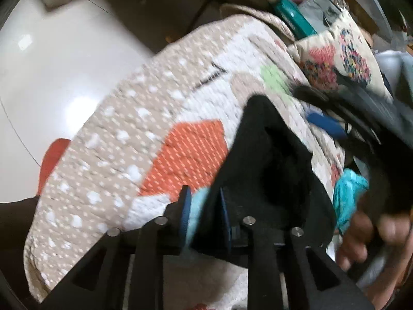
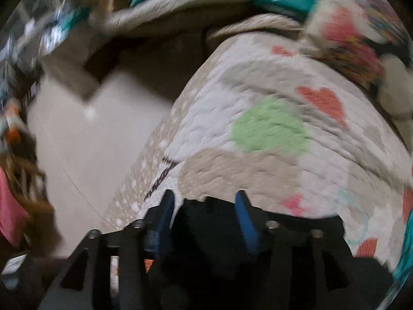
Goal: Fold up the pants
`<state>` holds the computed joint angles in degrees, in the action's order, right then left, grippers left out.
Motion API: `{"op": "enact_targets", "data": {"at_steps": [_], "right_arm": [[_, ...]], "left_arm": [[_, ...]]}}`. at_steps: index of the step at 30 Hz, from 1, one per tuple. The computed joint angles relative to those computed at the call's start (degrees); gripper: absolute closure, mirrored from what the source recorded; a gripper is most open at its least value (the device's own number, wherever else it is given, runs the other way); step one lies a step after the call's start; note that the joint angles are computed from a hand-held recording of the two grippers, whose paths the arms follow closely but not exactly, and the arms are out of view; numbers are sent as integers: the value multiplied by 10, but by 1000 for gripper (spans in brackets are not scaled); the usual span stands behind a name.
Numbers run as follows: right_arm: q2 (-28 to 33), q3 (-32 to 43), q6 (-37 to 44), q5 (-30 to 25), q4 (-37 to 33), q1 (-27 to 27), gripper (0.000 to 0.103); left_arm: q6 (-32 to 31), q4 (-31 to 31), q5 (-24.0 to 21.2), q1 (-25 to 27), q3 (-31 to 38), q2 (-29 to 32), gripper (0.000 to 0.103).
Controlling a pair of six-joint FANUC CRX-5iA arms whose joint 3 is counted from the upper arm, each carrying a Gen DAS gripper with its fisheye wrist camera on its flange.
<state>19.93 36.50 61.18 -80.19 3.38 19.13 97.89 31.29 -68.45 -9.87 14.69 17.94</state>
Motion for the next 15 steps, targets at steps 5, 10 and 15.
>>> {"op": "enact_targets", "data": {"at_steps": [5,10,15], "right_arm": [[-180,-200,-112,107,40,-25,44],[-379,-417,-306,159,111,-23,44],[-507,-541,-473,167,126,9,44]], "left_arm": [[9,-18,20,0,10,-4,78],[-54,-22,44,-25,28,-3,67],[-159,-39,20,-67,86,11,67]]}}
